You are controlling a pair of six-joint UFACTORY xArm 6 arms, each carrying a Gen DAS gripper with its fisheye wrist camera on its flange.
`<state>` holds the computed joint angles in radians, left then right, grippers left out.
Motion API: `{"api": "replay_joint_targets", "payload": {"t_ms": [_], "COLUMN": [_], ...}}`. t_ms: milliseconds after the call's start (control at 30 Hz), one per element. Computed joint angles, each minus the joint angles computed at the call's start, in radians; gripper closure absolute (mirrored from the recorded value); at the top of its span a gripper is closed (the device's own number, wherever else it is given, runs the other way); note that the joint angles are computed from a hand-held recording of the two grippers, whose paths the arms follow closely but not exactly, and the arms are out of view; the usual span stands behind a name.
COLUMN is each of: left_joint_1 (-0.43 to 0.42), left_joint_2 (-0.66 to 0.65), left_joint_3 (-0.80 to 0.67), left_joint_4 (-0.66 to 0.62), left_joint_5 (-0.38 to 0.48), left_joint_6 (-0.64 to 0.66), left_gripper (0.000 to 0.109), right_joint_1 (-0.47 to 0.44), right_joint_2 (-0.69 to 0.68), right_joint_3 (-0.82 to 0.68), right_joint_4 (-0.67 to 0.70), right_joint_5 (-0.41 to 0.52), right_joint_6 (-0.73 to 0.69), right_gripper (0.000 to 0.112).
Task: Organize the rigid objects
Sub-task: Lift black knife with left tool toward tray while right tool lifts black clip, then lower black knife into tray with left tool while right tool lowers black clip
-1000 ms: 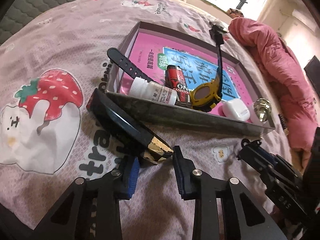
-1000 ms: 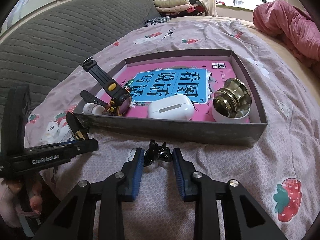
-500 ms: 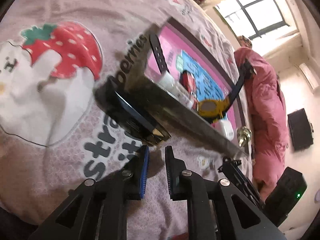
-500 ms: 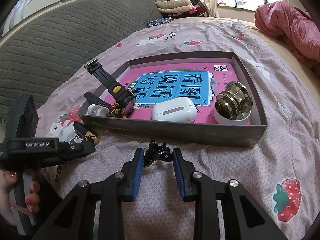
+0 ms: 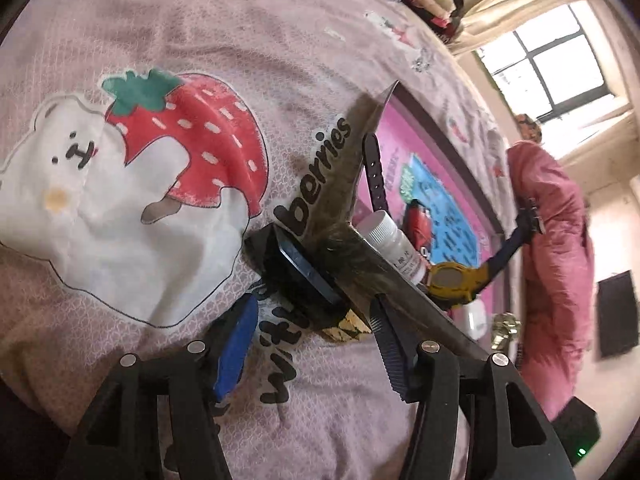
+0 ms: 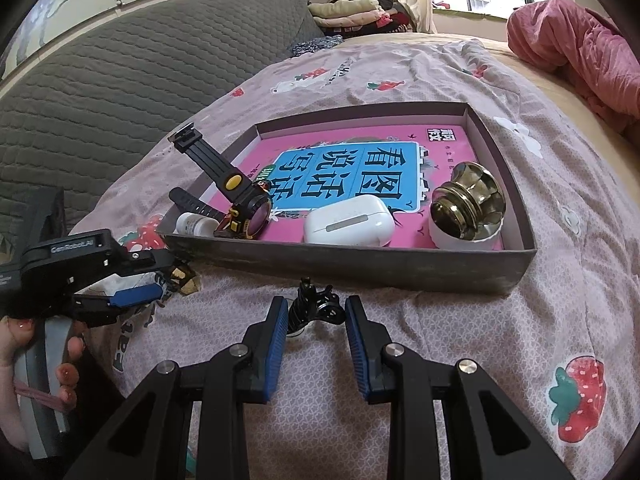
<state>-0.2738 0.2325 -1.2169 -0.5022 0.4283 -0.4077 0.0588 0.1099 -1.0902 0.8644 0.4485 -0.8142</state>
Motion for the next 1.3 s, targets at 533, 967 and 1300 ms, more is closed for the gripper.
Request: {"api": "replay_joint_targets", "payload": {"t_ms": [533,967,1300], "left_joint_1": [0.000,-0.006,-0.048], "left_joint_2": [0.117,-0.008,-0.085], "left_joint_3": [-0.190,-0.031,0.011], "left_joint_4": [0.352,0.211,0.324], "left_joint_5": [0.192,0.058,0.005], "left_joint_6": [-0.368,-0.031,0.014], "left_gripper": [0.060,0.078,0.085], "right_joint_1": [-0.020,-0.019,-0.019], "right_joint_2": [-0.001,-0.012,-0.050], "right_joint_3": [-0.012,-0.009,0.008], "right_joint_4": [0.063,0.094,0.185], "right_joint_5": [0.041,0.040,0.026], "right_joint_6": [-0.008,-0.045,-0.129], "right_gripper": [0.082,0.082,0.082]}}
